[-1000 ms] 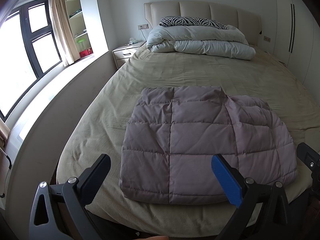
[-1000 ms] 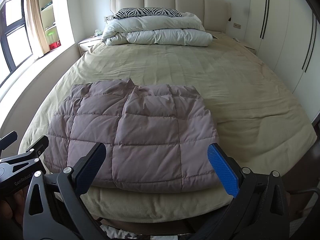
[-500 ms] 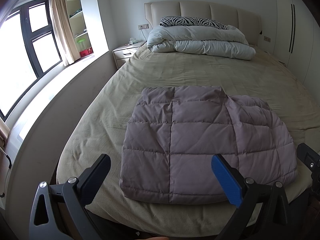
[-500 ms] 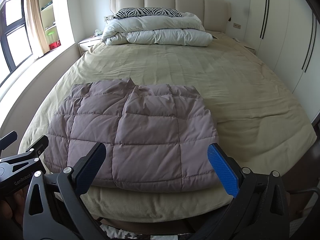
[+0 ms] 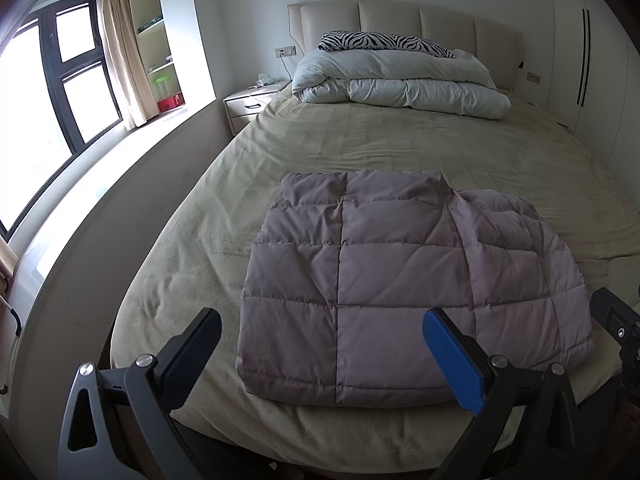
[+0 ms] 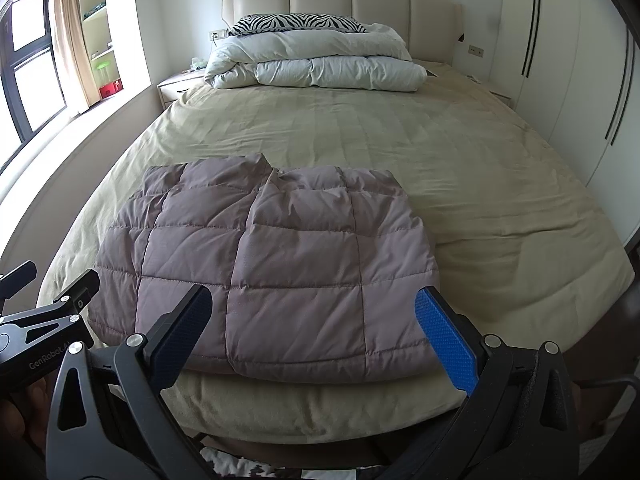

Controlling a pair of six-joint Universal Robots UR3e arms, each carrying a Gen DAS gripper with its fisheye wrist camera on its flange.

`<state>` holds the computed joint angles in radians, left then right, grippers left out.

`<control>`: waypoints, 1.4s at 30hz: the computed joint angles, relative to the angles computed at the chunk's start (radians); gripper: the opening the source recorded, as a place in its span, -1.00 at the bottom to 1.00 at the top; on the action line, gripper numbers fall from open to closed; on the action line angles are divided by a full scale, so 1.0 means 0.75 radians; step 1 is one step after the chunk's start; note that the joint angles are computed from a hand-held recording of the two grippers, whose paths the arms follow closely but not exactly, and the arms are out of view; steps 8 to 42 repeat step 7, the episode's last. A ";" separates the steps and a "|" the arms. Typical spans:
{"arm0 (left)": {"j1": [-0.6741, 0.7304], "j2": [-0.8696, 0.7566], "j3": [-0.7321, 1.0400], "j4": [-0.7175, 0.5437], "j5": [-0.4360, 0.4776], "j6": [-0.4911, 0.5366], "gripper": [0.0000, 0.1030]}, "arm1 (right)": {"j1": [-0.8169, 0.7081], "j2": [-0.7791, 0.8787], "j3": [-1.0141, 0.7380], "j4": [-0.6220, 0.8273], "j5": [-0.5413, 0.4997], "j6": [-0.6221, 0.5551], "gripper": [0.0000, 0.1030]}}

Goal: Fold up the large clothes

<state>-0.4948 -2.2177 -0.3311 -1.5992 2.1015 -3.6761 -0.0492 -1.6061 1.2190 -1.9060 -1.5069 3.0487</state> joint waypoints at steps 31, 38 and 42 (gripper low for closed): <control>-0.004 0.082 -0.187 0.126 0.005 0.006 1.00 | 0.004 -0.004 0.011 -0.007 -0.002 0.000 1.00; -0.004 0.082 -0.187 0.126 0.005 0.006 1.00 | 0.004 -0.004 0.011 -0.007 -0.002 0.000 1.00; -0.004 0.082 -0.187 0.126 0.005 0.006 1.00 | 0.004 -0.004 0.011 -0.007 -0.002 0.000 1.00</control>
